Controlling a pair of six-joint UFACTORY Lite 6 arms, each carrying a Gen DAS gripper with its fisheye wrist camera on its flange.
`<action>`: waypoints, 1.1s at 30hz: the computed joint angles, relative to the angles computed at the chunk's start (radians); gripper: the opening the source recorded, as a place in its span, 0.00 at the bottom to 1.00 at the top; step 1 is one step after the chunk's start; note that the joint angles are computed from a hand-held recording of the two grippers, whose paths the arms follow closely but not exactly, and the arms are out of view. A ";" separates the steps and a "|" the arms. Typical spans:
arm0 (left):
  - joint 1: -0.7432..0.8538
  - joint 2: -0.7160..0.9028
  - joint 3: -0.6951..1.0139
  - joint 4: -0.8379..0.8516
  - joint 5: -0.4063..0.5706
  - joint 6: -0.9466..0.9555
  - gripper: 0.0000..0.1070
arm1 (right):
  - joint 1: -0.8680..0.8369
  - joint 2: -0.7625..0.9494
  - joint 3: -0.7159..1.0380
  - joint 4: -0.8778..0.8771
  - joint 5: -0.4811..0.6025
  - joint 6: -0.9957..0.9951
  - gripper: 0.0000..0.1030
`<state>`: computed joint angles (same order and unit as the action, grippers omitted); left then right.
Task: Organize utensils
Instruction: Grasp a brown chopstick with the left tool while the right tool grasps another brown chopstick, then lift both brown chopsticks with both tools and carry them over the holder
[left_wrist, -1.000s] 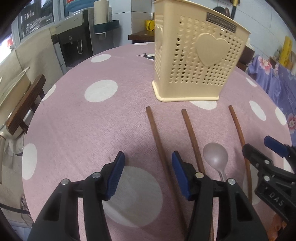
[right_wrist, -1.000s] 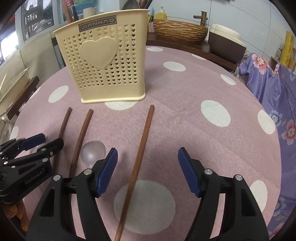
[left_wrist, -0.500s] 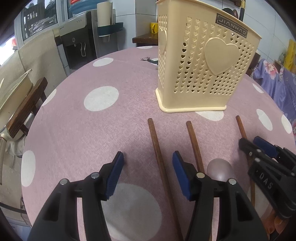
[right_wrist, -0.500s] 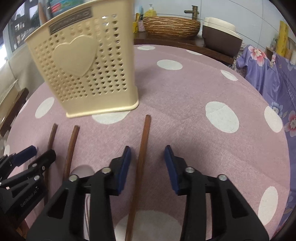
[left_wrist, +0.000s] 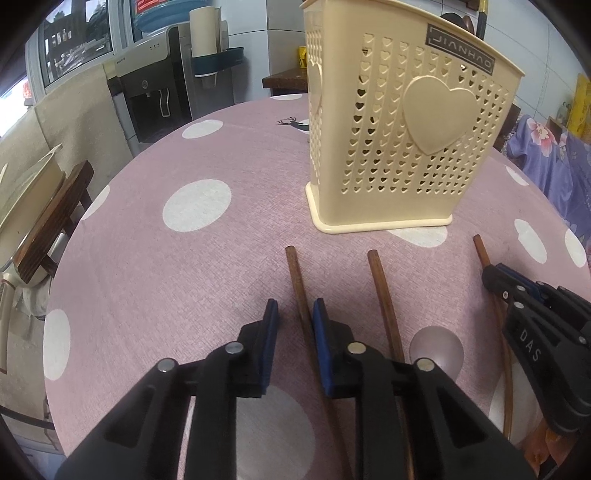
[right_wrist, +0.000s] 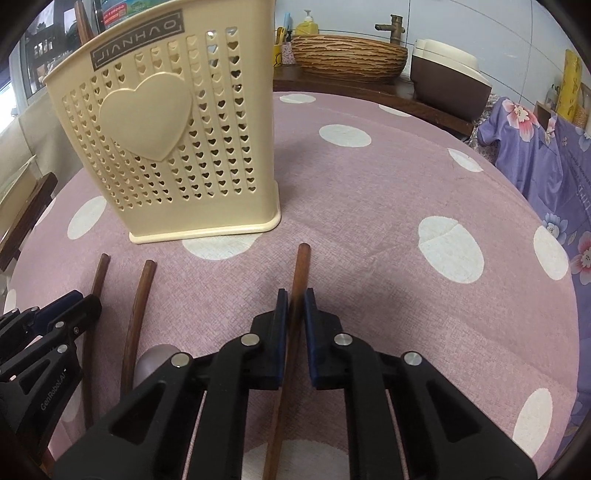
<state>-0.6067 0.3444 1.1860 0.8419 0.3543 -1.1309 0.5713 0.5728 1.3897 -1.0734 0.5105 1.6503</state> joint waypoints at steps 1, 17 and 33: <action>-0.002 0.001 0.001 0.004 0.002 -0.001 0.14 | 0.001 -0.001 -0.001 0.001 -0.001 0.001 0.09; 0.002 -0.010 -0.007 -0.029 -0.010 0.023 0.09 | -0.007 -0.004 0.001 0.019 -0.011 -0.026 0.09; 0.016 0.000 0.001 -0.028 -0.029 0.031 0.08 | -0.013 -0.011 -0.014 0.000 -0.029 0.005 0.09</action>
